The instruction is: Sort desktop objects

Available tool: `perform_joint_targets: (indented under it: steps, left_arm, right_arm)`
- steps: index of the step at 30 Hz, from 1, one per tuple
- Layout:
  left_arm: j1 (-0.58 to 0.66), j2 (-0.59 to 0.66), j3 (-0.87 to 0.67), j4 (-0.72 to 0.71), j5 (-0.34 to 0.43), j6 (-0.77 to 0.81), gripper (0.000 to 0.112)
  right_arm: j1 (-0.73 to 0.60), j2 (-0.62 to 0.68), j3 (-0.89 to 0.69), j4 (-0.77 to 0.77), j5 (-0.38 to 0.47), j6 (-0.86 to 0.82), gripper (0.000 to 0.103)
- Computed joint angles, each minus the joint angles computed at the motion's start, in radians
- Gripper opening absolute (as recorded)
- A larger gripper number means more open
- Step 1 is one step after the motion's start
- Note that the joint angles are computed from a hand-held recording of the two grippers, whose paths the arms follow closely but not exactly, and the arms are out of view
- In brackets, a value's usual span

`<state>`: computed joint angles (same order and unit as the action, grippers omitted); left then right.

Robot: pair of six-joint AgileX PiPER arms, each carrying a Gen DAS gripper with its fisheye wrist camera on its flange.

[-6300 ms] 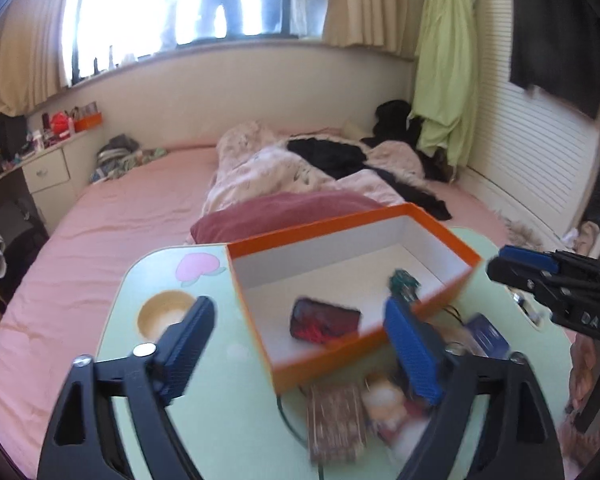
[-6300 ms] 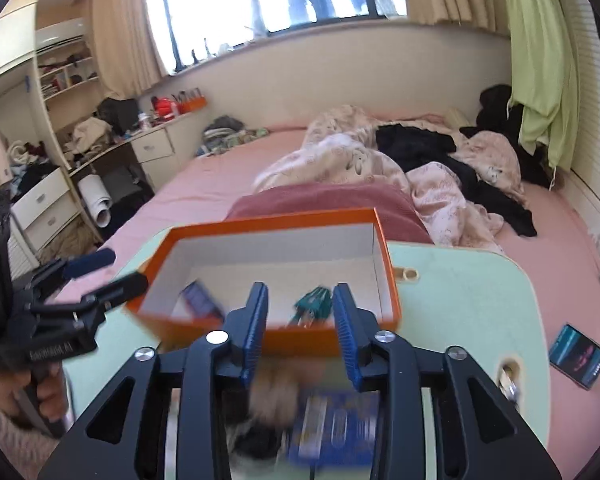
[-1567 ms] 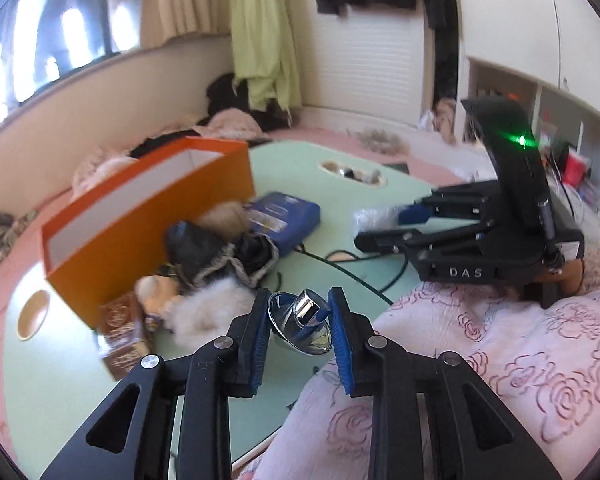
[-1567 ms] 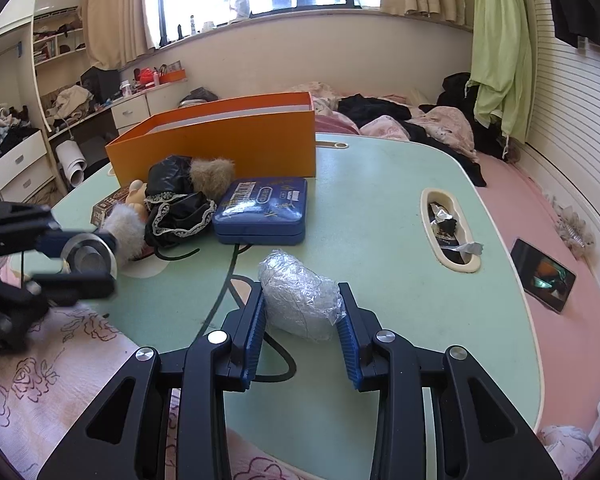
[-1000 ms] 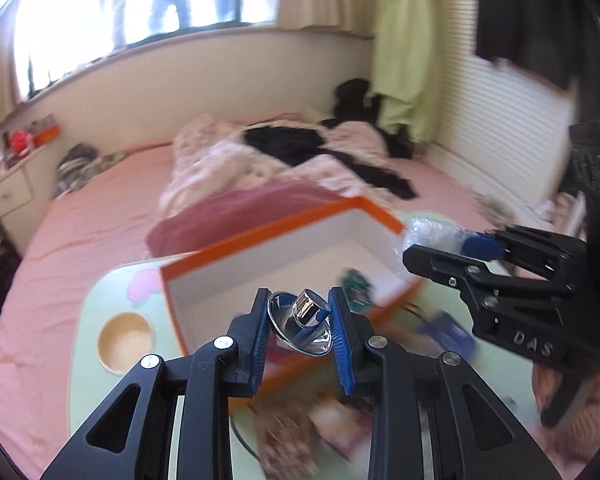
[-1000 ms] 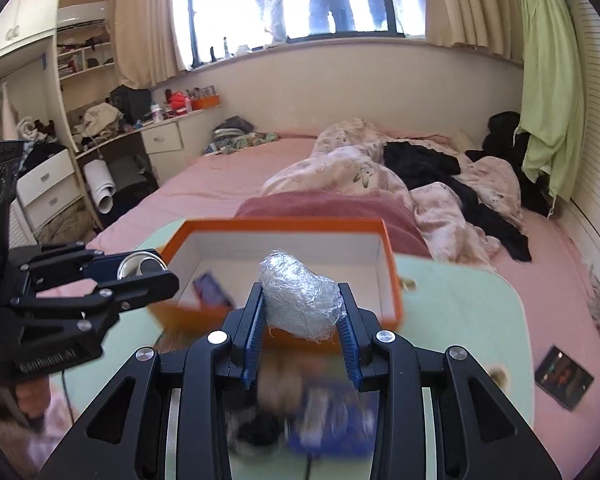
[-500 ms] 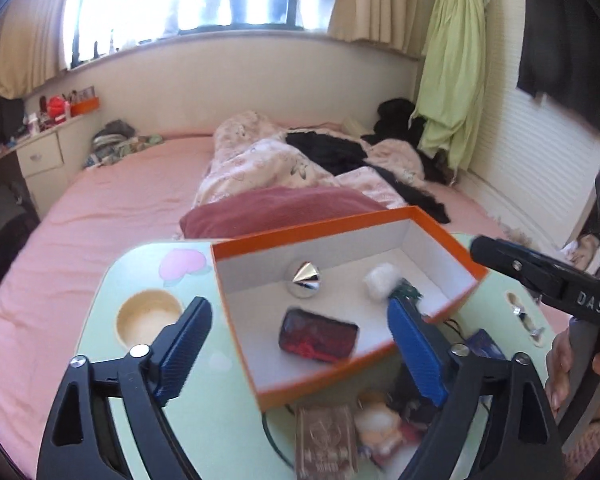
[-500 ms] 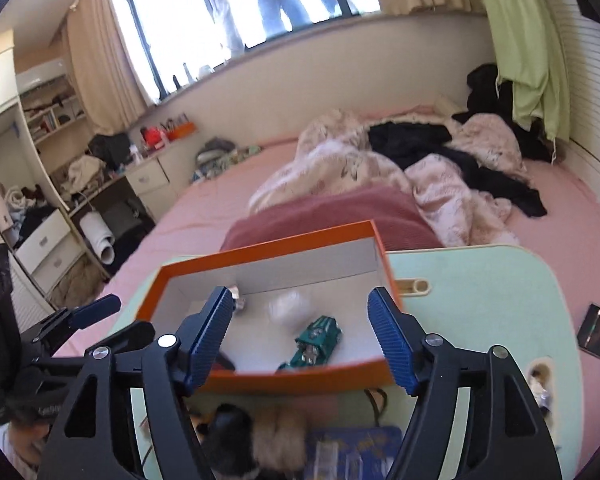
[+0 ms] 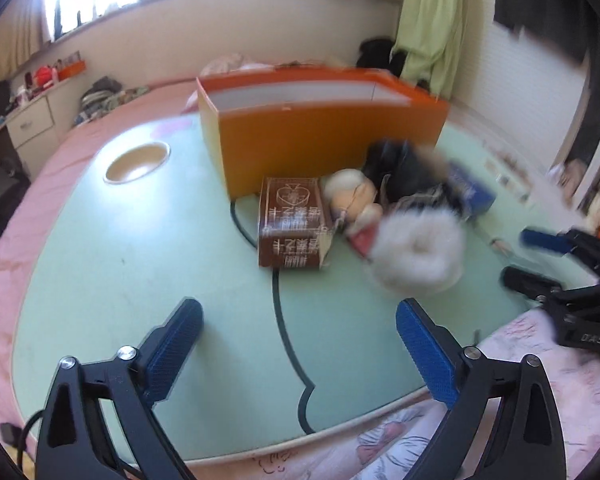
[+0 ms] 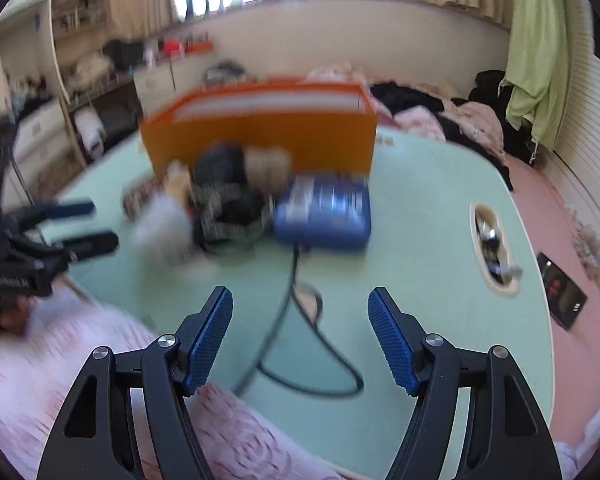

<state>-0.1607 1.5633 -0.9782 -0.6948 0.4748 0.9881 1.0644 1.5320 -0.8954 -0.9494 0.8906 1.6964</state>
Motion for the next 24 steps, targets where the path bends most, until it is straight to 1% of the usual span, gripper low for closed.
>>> perform_joint_targets:
  steps: [1,4,5,11,14,24]
  left_arm:
    - [-0.011,0.007,-0.007,0.032,-0.007,-0.023,0.103]
    - [-0.002,0.011,-0.015,0.011,0.009,0.008,0.103]
    - [-0.001,0.011,-0.016,0.009,0.01,0.011,0.103]
    - [-0.003,0.011,-0.018,0.004,0.013,0.016,0.103]
    - [0.0,0.011,-0.016,-0.002,0.014,0.025,0.103]
    - [-0.001,0.008,-0.014,-0.001,0.014,0.022,0.103]
  right_arm:
    - [-0.006,-0.002,0.01,-0.004,-0.009,0.009,0.085]
    - [-0.034,-0.006,0.028,0.004,-0.024,0.012,0.101]
    - [-0.038,-0.006,0.034,-0.004,-0.029,0.02,0.103]
    - [-0.027,-0.008,0.051,-0.032,-0.032,0.048,0.103]
    - [-0.006,-0.009,0.053,-0.034,-0.019,0.063,0.103]
    - [0.002,-0.014,0.059,-0.037,-0.015,0.07,0.103]
